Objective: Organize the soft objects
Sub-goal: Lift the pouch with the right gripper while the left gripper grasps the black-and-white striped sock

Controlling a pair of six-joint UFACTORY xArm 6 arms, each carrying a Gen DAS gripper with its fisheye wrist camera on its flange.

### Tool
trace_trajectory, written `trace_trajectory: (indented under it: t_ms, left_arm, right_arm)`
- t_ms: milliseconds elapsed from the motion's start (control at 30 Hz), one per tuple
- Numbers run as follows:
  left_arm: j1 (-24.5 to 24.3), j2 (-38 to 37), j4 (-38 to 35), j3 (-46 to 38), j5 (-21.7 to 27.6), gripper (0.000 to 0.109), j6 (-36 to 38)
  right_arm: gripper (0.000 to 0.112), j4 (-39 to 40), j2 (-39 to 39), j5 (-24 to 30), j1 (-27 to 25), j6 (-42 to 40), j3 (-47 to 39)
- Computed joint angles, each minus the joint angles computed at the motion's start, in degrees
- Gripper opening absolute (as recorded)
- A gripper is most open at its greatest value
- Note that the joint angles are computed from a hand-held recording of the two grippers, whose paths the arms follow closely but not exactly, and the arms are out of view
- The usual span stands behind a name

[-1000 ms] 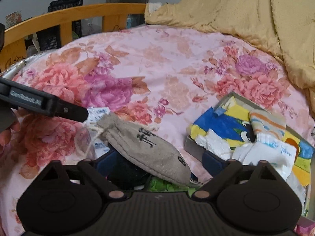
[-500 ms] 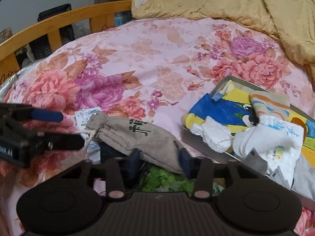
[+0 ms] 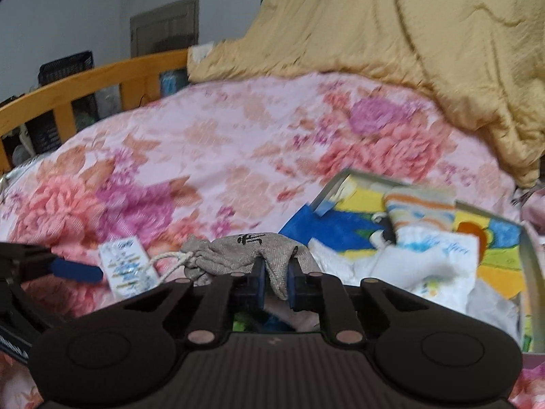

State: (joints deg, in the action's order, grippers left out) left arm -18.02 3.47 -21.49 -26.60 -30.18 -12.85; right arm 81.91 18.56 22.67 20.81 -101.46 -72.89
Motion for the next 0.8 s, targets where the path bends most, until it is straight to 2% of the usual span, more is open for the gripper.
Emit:
trace_trajectory:
  t_ms: [100,200,367,500,633,733,800]
  left_arm:
    - [-2.0,2.2,-5.3,-2.4,-1.4,0.102,5.9]
    - [-0.8,3.6,-0.5,-2.9,-4.3,0.102,5.5]
    - [-1.0,5.8,-0.7,-5.3,-5.7,0.102,10.4]
    - [-0.4,6.9,1.9,-6.0,-6.5,0.102,13.0]
    - [-1.4,7.4,0.9,-6.3,-6.4,0.102,18.9]
    - [-0.4,8.2,4.8,-6.2,-8.2,0.102,19.3]
    - [2.0,8.3,10.8,-6.2,-8.0,0.097,17.0]
  right_arm:
    - [0.014,6.9,-0.6,-1.2,0.1,-7.3,0.0]
    - [0.013,11.8,-1.3,-0.9,-0.5,-11.7,-0.1]
    - [0.013,11.4,-1.2,-0.2,-1.4,-10.8,-0.4]
    - [0.013,10.0,-0.7,-0.1,-1.5,-9.7,-0.5]
    - [0.013,9.0,-0.4,0.0,-1.6,-8.8,-0.5]
    - [0.013,8.3,-0.4,0.3,-1.7,-7.6,-0.6]
    - [0.013,7.9,-0.4,0.6,-1.8,-7.1,-0.6]
